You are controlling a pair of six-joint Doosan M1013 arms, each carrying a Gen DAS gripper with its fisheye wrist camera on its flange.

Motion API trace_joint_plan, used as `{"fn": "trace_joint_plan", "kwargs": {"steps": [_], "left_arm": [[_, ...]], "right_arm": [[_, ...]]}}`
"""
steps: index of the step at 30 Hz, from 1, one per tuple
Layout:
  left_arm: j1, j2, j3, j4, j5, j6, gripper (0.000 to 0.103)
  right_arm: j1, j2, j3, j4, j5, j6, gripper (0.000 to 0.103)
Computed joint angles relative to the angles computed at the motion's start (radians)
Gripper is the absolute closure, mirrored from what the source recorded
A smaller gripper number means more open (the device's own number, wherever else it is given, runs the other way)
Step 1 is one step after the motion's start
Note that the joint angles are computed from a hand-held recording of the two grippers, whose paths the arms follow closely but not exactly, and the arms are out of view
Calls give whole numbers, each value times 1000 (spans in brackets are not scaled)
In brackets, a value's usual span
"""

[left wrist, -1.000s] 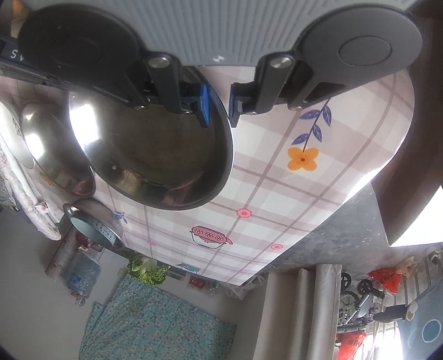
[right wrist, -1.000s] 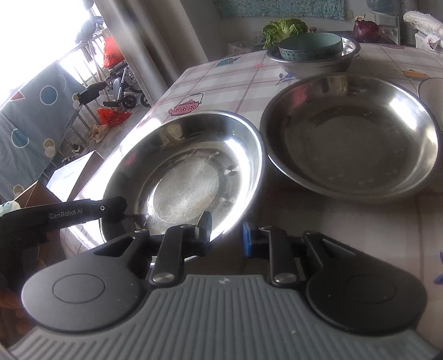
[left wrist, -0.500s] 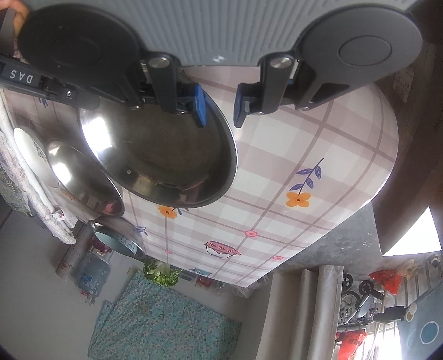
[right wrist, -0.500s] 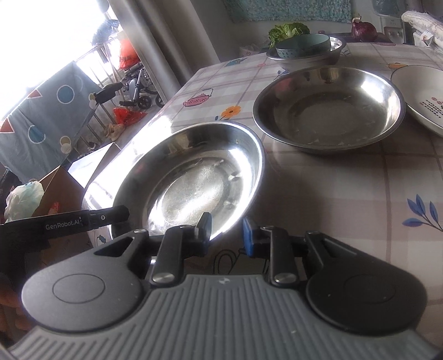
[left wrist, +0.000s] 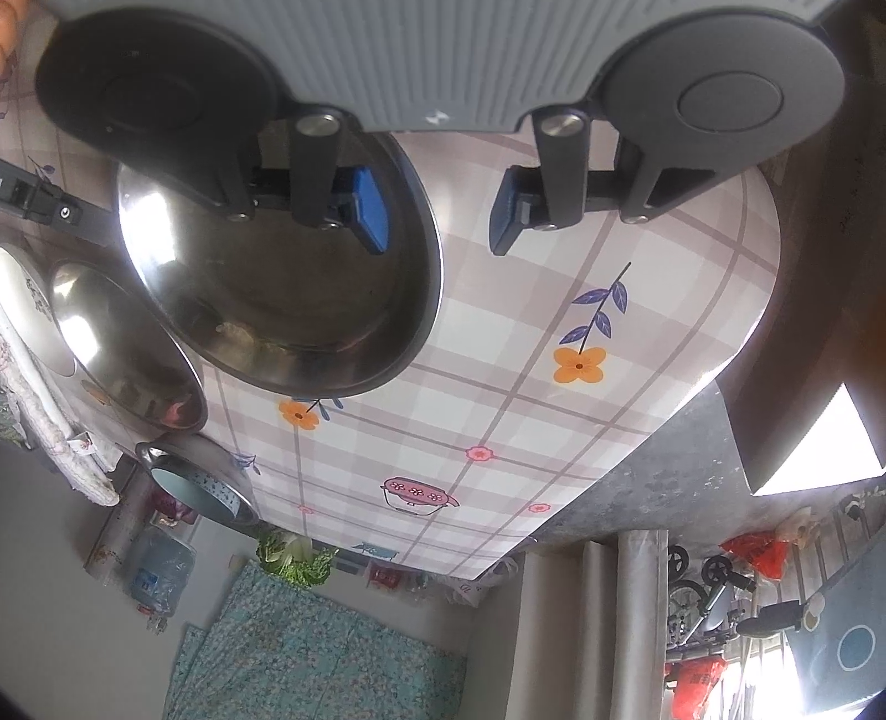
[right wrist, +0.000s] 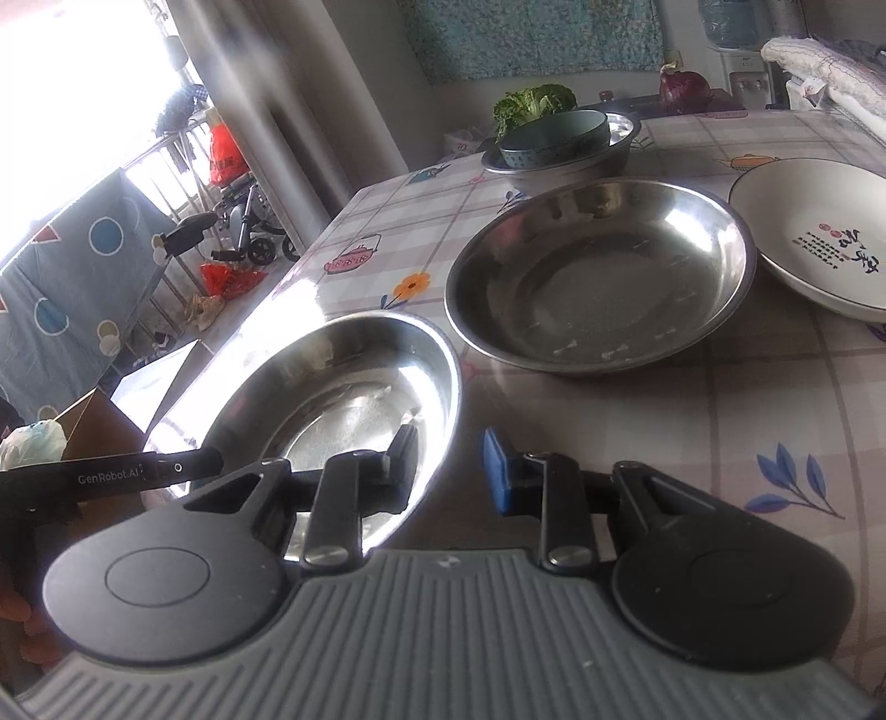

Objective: Organize plates and bowls

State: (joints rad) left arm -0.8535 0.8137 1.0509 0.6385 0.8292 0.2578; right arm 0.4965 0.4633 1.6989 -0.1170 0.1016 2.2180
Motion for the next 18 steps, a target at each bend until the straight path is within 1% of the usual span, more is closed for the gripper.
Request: {"fn": "trace_joint_plan", "kwargs": {"steps": [2,4,5,7,8,10,12,14,18], "left_arm": [[5,10,-19,-23,11,26,61],[13,20,-36,-53,19,52,62],[16,23,-41,-61,19,58,62],[21,30,-51,-76,21,70,63],[23,33,-56,-82,21,76,65],[26,39,-66,-91,25,86,68],[29,43,-73,-95,23,93,71],[31,44,-76,-100,16,91,78],[31,45,-76,-99,4,74,88]], "right_arm": [[-5,8,-11,17,6,-17,78],[-10,19,-24,108,11,-114,78],[-12,23,-28,127,12,-133,78],[-14,30,-37,118,16,-122,78],[-16,33,-40,143,17,-144,78],[-20,40,-49,241,25,-242,78],[-23,47,-58,310,31,-315,78],[-24,53,-66,370,35,-382,79],[-24,63,-82,392,45,-415,82]]}}
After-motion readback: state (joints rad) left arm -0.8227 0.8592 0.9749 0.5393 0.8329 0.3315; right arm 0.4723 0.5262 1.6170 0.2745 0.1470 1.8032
